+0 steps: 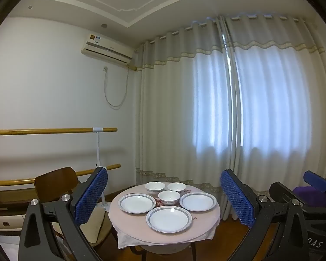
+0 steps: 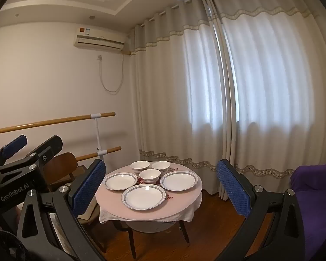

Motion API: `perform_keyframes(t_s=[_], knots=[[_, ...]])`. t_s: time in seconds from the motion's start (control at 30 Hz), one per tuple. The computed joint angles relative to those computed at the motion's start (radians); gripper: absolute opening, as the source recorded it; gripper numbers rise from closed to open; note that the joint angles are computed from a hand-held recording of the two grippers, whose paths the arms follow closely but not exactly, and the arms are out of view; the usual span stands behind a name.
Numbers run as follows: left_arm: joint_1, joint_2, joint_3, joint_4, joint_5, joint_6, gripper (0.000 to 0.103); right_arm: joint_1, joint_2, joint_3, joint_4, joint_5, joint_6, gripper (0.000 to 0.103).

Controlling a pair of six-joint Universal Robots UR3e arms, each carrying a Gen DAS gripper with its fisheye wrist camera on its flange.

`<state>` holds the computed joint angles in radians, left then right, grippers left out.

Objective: Organize plates and bowls

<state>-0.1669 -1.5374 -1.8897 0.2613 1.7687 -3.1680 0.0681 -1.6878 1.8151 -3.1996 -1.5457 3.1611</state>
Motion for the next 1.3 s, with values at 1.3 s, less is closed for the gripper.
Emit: perform_keyframes(t_s=[1.3], knots=[[0.035,0.064,-0.068,0.013,-0.048,0.001,0.102,0.064,-0.022,0.040,-0.060,-0.100,-0.017,0.103]])
